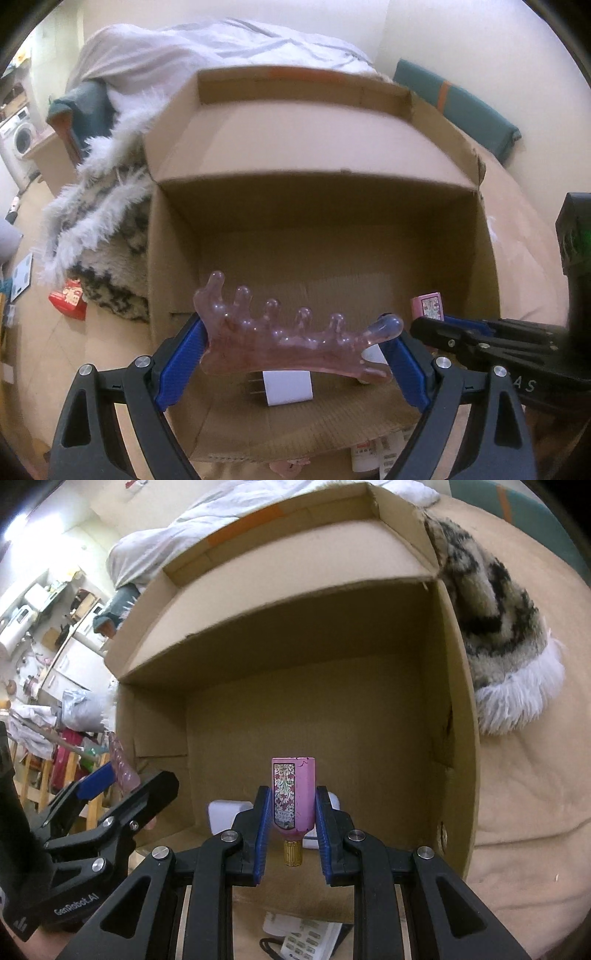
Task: Organize rigid objects
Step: 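Carry the claw clip and keychain into the box and open both tools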
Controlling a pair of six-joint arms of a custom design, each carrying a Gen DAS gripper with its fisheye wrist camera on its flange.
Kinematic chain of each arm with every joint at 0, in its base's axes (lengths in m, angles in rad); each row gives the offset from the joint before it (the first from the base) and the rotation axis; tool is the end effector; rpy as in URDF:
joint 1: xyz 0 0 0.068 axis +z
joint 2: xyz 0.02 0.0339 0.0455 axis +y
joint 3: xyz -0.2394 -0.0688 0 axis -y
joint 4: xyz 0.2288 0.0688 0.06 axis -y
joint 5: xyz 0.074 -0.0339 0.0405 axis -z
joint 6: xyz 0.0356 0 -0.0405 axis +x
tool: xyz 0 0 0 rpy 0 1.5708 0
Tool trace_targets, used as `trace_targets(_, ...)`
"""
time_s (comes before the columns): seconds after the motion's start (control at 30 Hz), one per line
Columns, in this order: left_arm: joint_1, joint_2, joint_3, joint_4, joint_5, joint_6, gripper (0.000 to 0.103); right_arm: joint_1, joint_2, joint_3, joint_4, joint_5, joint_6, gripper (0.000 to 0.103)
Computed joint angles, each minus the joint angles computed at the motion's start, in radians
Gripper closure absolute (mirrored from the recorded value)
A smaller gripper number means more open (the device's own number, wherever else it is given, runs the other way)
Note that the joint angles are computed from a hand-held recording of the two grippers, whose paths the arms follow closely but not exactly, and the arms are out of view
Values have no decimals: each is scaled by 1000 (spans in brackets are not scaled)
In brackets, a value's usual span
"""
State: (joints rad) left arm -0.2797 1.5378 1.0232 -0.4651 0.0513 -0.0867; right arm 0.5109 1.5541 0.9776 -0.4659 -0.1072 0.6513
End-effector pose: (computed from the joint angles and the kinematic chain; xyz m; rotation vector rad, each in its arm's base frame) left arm 0.2896 -0.0851 0.2014 0.2667 2.5480 -0.2067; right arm 0.2561 0.1479 0.1840 0.1508 2.7058 0.5239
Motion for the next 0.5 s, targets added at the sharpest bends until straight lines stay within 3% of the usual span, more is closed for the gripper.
trace_targets(0.17, -26, 46, 2, 12, -57, 10, 13, -6, 41, 11, -11, -17, 14, 79)
trace_targets(0.33, -4, 96, 26, -13, -16, -18, 13, -16, 90, 45, -16, -40, 17, 79)
trace_targets(0.5, -7, 115, 18, 3, -44, -23, 13, -23, 104, 50, -7, -52, 17, 79)
